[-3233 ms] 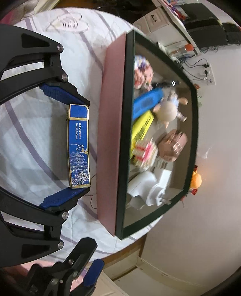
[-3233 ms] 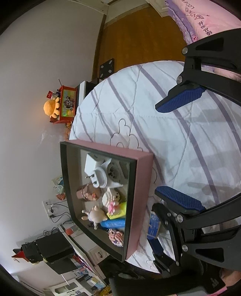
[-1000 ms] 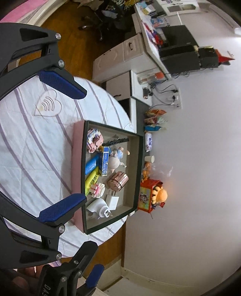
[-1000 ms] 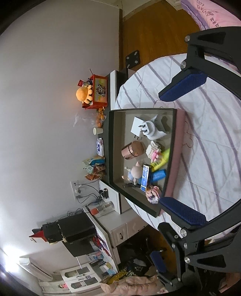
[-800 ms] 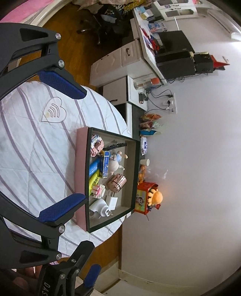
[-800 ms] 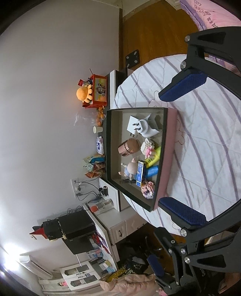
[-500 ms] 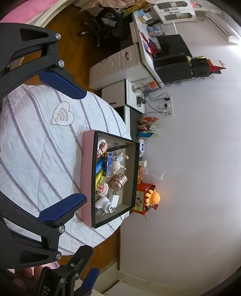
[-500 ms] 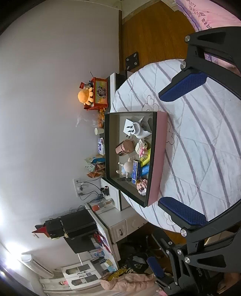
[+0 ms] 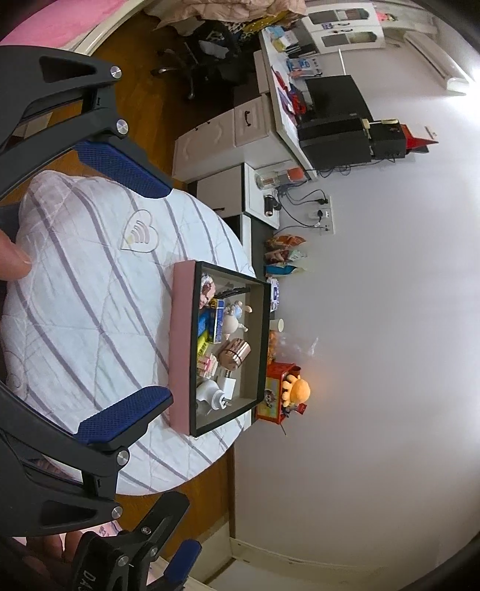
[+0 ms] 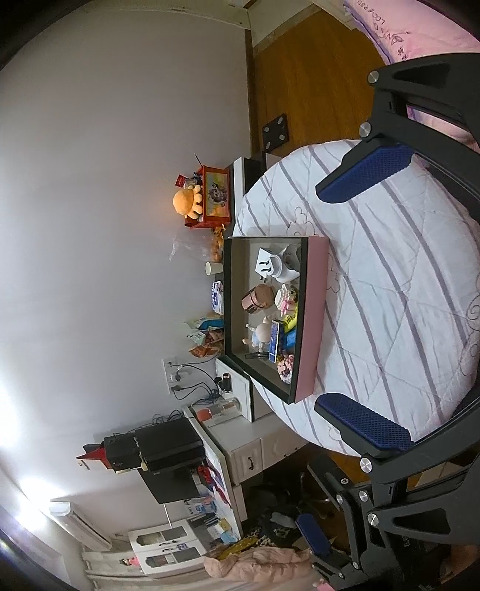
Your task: Organize rigid objects
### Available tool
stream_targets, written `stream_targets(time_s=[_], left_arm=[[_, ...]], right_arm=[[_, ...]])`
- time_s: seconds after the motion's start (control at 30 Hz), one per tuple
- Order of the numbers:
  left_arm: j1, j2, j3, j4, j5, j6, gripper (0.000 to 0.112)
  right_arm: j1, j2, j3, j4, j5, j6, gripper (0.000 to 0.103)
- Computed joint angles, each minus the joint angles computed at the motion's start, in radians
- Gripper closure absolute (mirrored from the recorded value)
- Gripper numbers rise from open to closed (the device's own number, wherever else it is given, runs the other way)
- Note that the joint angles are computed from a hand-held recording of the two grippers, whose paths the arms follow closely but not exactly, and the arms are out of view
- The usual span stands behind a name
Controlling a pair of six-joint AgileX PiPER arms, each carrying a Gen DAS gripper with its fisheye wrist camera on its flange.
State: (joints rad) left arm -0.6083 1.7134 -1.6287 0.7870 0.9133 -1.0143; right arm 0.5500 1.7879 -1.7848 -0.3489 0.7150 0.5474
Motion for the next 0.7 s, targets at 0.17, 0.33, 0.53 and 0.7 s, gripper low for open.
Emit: stream_targets(time_s=[0.17, 0.33, 0.53, 0.7], left_arm=[[-0.054, -0.044, 0.069, 0.045, 0.035, -0.073, 0.01], [-0.116, -0.098, 0.143, 0.084, 0.051, -0.16, 0.009], [-0.161, -0.099, 0.139, 0.142, 0.11, -0.172, 0.009], [-0.153, -0.093, 0.121, 0.137, 0.113, -0.169, 0.009]], right_arm=[[0.035, -0.082, 0.124, -0.081, -0.031, 0.095, 0.0], [0.087, -0.163, 0.211, -0.22, -0.03, 0.206, 0.0], [0.132, -0.204, 0.223, -0.319, -0.008, 0.26, 0.0], [0.135, -0.186, 0.218, -0.306, -0.009, 0.251, 0.0]])
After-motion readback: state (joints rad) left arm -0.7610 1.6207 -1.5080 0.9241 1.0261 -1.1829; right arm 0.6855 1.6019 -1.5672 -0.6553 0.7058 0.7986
